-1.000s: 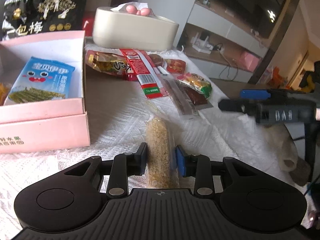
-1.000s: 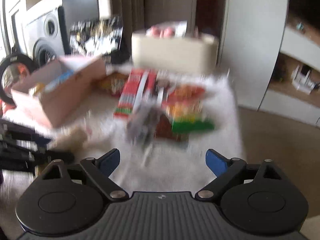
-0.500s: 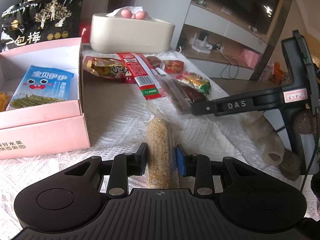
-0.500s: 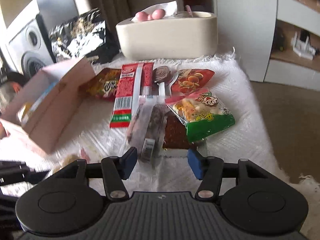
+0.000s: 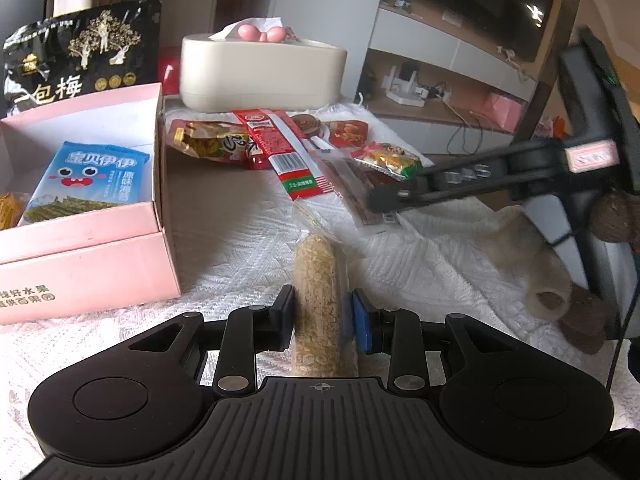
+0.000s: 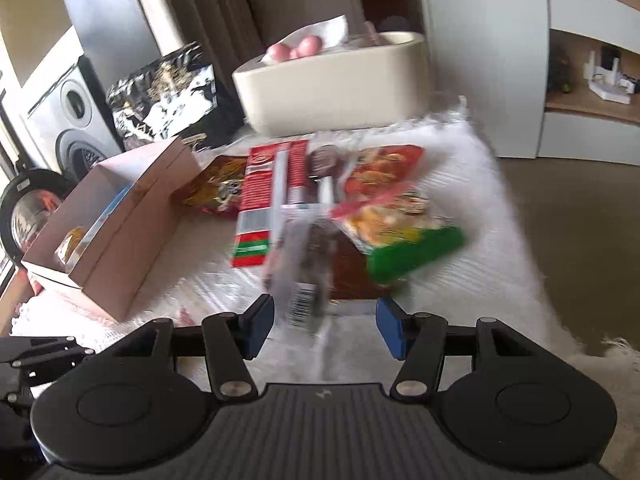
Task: Organize snacks
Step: 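Grasp the clear grain-stick bag with the left gripper while the right gripper grasps the dark jerky pack, then carry both packs into the pink box and open both grippers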
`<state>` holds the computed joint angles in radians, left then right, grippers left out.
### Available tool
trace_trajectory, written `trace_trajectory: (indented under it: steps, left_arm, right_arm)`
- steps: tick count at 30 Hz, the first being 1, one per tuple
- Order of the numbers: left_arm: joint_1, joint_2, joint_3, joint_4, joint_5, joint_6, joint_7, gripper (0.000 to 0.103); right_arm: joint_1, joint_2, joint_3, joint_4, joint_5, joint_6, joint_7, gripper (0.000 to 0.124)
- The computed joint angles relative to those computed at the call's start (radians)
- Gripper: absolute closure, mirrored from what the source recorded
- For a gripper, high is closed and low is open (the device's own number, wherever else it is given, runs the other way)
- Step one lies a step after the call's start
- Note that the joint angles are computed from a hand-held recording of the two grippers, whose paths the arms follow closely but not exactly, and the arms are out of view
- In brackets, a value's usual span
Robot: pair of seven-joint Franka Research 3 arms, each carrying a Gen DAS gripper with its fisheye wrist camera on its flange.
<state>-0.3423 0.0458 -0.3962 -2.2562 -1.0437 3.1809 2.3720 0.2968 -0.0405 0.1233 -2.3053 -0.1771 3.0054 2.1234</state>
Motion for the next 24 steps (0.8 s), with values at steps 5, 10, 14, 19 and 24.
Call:
trace_trajectory:
  steps: [5,10,14,19,24]
  left_arm:
    - [0.003,0.000,-0.012,-0.005,-0.008,0.021,0.015,0.068]
    - [0.006,-0.003,-0.012,0.014,-0.133,-0.008,0.102,0.068]
    - [-0.012,-0.002,0.010,0.029,-0.219,-0.025,0.174,0.068]
    - [-0.030,0.004,0.016,0.039,-0.276,-0.006,0.237,0.068]
    - [-0.035,0.005,0.023,0.044,-0.296,-0.010,0.256,0.068]
  right_arm:
    - [0.029,0.093,-0.031,0.119,-0.228,-0.047,0.205,0.066]
    - [0.074,0.143,-0.075,0.176,-0.182,-0.054,0.170,0.066]
    - [0.114,0.144,-0.107,0.170,-0.274,-0.064,0.189,0.067]
    - [0.098,0.119,-0.092,0.145,-0.253,-0.068,0.143,0.085]
    - [0.067,0.053,-0.064,0.076,-0.104,-0.013,0.044,0.086]
